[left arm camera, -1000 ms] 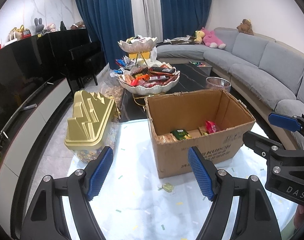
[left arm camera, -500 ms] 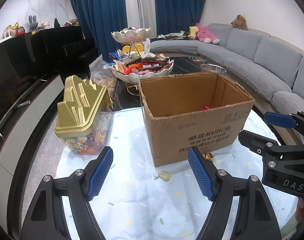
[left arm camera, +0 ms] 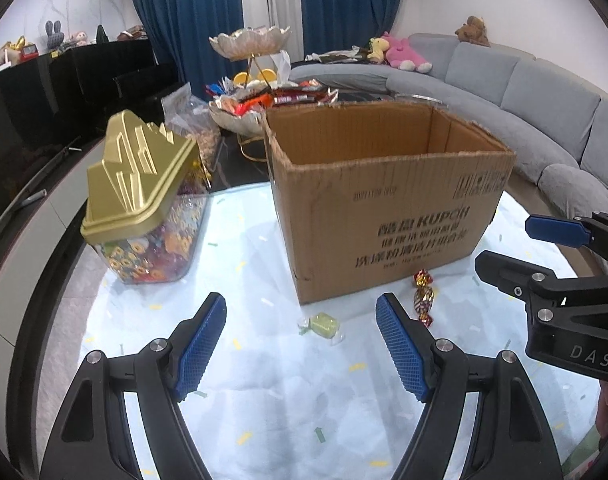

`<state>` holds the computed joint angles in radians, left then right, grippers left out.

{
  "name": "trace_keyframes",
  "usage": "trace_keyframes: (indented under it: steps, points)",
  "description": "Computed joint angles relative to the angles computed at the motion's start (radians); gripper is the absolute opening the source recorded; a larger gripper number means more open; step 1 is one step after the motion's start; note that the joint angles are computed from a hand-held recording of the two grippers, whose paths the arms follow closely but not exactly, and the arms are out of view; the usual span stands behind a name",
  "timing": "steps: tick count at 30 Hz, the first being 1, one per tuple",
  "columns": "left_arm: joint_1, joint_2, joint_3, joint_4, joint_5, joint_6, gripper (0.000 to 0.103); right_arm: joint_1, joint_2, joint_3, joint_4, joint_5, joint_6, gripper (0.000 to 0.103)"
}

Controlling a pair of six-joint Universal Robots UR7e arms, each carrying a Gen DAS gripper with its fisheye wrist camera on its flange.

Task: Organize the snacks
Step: 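Withdraw both open tools from the box toward the remaining candies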

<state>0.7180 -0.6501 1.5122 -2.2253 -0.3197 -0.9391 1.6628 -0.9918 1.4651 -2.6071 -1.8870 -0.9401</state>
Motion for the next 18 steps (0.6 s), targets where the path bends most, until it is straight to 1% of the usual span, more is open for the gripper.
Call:
trace_keyframes:
  steps: [4, 11, 18]
  points:
    - [0.011, 0.013, 0.017, -0.064, -0.004, 0.05, 0.077, -0.006, 0.011, 0.006, -0.016, -0.005, -0.008, 0.07]
    - [0.033, 0.042, 0.036, -0.206, -0.011, 0.173, 0.077, -0.022, 0.024, 0.03, -0.058, -0.004, -0.023, 0.07]
    - [0.053, 0.063, 0.046, -0.29, -0.033, 0.242, 0.077, -0.039, 0.041, 0.036, -0.064, -0.001, -0.018, 0.07]
